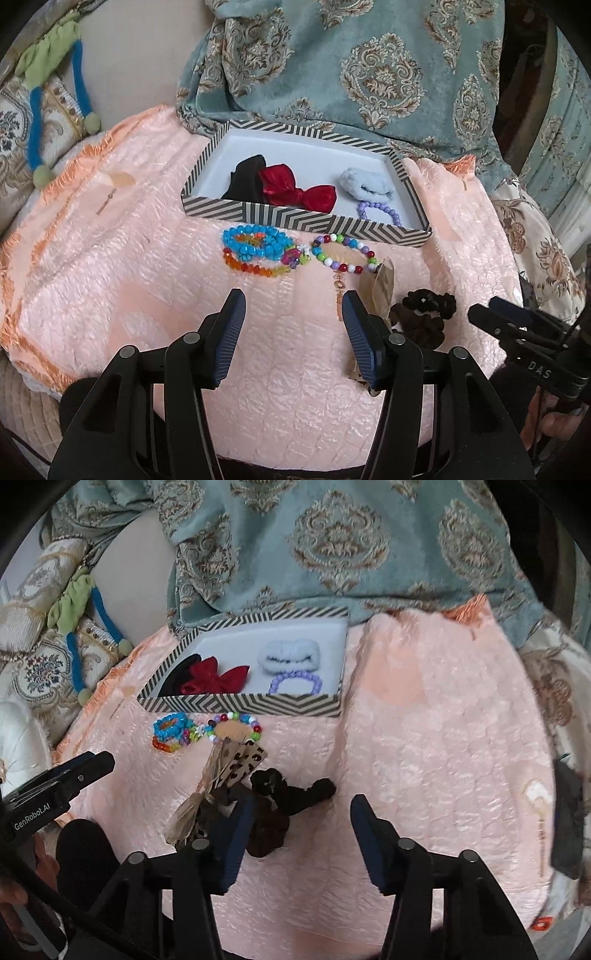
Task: Organize jewelry
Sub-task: 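Grasp the brown sheer bow with the left gripper while the right grasps a black scrunchie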
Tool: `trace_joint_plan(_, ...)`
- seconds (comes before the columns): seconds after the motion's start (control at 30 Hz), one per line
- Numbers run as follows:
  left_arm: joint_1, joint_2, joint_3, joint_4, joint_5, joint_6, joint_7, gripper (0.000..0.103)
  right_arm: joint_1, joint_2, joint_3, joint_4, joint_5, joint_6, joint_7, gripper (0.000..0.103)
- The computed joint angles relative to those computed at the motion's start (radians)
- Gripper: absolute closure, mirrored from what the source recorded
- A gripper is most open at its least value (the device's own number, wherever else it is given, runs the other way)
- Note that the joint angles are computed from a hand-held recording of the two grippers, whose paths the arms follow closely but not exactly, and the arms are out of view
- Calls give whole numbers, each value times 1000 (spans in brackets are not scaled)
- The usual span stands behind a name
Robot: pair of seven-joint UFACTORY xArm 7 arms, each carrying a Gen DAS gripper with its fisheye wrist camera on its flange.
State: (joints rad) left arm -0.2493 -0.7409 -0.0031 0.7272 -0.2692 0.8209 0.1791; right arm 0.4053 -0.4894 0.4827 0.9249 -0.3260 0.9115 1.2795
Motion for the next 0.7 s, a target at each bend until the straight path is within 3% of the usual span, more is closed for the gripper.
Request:
trace_joint_plan(0.3, -15, 21, 6, 7, -20, 13, 7, 49, 12, 93, -46, -4, 14, -92, -82, 54)
trace_joint_plan(0.4, -28, 24, 10, 9, -36, 25, 19, 48, 19, 117, -71, -22, 23, -122, -102, 85)
trace_joint_plan(0.43, -33, 23, 11, 8, -41, 31, 26, 47, 18, 111, -80, -42, 28, -147, -97, 89)
trace_joint_plan(0.57, -57, 25, 15, 1, -78, 32, 48, 35, 1, 46, -85, -102, 26, -194, -55, 91)
trace_joint_plan(0.7, -77, 59, -1, 3, -108, 33, 46, 34, -19, -15, -75, -129, 29, -185, -43, 91)
